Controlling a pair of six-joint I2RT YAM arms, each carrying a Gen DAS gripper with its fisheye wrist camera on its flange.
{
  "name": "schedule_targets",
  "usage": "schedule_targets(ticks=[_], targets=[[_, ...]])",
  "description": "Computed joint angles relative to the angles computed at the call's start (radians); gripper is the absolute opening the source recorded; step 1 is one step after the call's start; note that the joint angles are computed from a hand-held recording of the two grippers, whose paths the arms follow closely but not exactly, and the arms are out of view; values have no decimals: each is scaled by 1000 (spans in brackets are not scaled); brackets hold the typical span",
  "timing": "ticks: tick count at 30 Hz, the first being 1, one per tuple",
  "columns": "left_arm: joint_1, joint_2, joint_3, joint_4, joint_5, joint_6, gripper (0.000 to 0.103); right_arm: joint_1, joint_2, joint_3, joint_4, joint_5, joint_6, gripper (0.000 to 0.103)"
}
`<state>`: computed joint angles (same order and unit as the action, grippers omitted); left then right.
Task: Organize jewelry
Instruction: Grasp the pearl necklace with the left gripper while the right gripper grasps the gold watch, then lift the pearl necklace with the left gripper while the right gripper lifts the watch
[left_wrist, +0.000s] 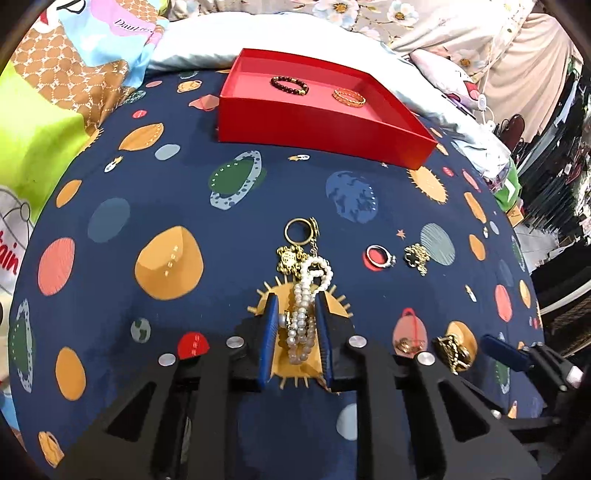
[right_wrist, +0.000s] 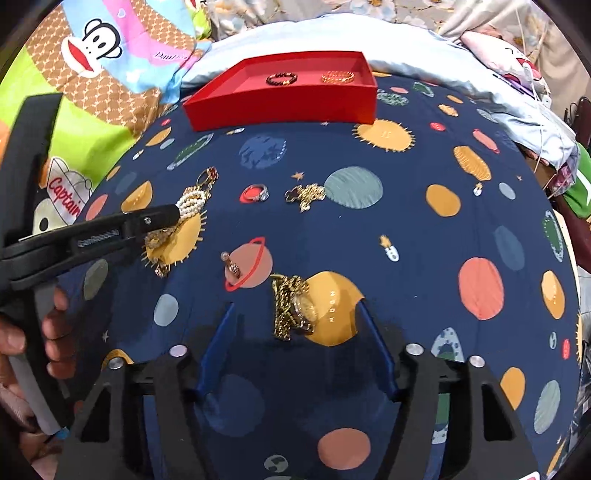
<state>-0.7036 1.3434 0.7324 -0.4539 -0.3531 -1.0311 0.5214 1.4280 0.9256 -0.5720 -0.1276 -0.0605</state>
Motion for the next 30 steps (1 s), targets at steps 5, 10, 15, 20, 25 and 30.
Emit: schedule_targets(ticks=[5, 10, 15, 20, 25, 30], targets=[[-41, -65, -2, -60, -34, -54, 19, 4, 22, -3, 11, 0, 10, 45], [-90, -108, 29, -155, -90, -94, 19, 2, 25, -8, 28, 9, 11, 28], [-119, -132, 39, -190, -106, -123, 19, -14, 20, -13, 27, -8, 10, 20], [-148, -128, 51, -212, -116, -147, 19, -27, 4, -22, 18, -28, 18, 19], [-175, -141, 59, -230, -128, -166, 19, -41, -24, -20, -2, -50, 17, 18], [-190, -152, 79, -258, -141, -176, 19, -54, -54, 1, -23, -66, 15, 17]])
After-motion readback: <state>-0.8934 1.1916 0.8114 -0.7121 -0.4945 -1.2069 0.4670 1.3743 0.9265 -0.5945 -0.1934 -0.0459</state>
